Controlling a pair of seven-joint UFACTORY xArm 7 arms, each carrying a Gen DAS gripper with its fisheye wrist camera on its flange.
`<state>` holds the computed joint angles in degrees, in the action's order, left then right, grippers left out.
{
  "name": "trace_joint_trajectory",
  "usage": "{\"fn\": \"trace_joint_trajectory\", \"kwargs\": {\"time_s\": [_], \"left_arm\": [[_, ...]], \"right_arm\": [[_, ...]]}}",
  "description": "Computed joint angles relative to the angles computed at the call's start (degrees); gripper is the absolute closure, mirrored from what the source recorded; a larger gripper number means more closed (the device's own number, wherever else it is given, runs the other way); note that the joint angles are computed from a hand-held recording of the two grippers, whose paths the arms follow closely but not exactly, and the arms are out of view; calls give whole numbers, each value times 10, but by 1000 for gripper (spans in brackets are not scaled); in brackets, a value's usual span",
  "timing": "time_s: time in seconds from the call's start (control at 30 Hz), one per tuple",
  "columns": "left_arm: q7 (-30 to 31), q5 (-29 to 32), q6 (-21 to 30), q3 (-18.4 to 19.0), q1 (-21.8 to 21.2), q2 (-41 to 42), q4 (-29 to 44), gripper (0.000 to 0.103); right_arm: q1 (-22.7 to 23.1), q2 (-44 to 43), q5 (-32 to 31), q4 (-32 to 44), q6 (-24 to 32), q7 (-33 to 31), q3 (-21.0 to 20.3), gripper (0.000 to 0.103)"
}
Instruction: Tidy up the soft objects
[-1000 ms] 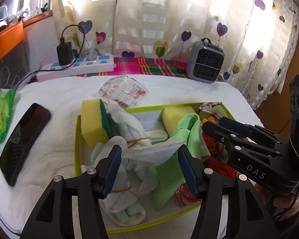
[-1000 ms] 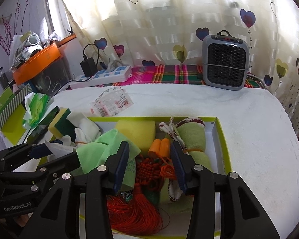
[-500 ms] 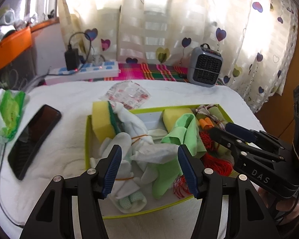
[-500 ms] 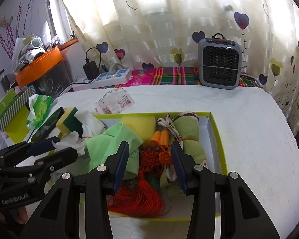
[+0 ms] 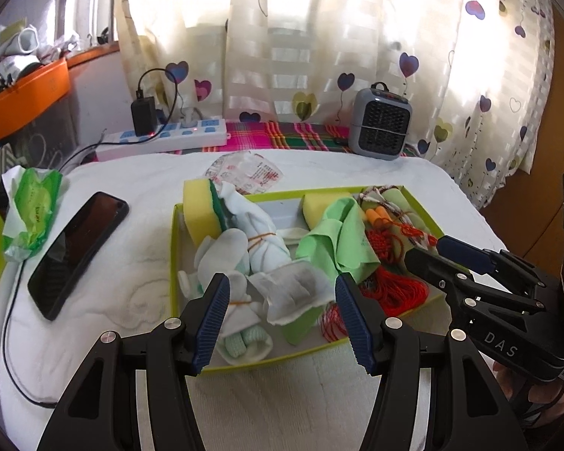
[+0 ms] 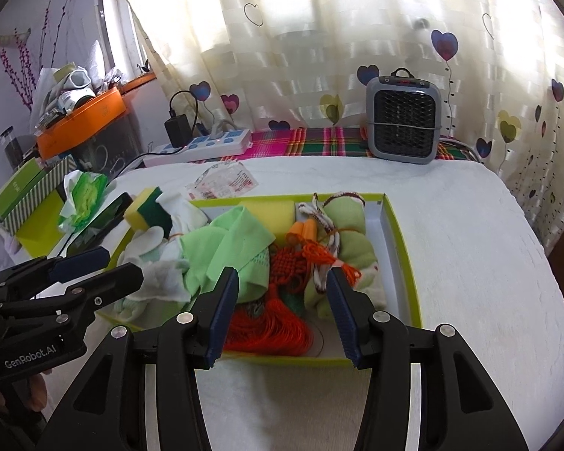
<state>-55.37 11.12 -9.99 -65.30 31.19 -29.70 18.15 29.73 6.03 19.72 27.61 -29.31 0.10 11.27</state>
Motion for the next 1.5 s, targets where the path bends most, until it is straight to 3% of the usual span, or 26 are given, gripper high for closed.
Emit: {"fn": "trace_joint_trajectory", "kwargs": {"time_s": [0.4,0.63,0.83,1.0,1.27,1.4,1.5], "left_arm": [[-68,27,58,32,-84,-68,-28,45],[-105,56,83,54,-126,-65,-39,45],[-137,80,92,58,-142,-43,-43,45],[-163,97,113,43,-143,-21,-40,45],[-192,132,110,7,-113,18,-26,45],[-202,137,113,-13,-99,20,-23,45],[-211,139,113,-18,-96,17,-23,45]], "right_arm": [[3,-26,9,-44,-11,14,14,53],[7,-38,19,-62,-3,15,21,53],[26,-44,92,-72,16,-31,35,53],[30,-46,99,-84,20,-29,38,52],[58,-39,212,-75,36,-109,44,52],[64,-35,232,-76,38,-118,42,52],[67,-35,235,-81,38,-112,42,45]]}}
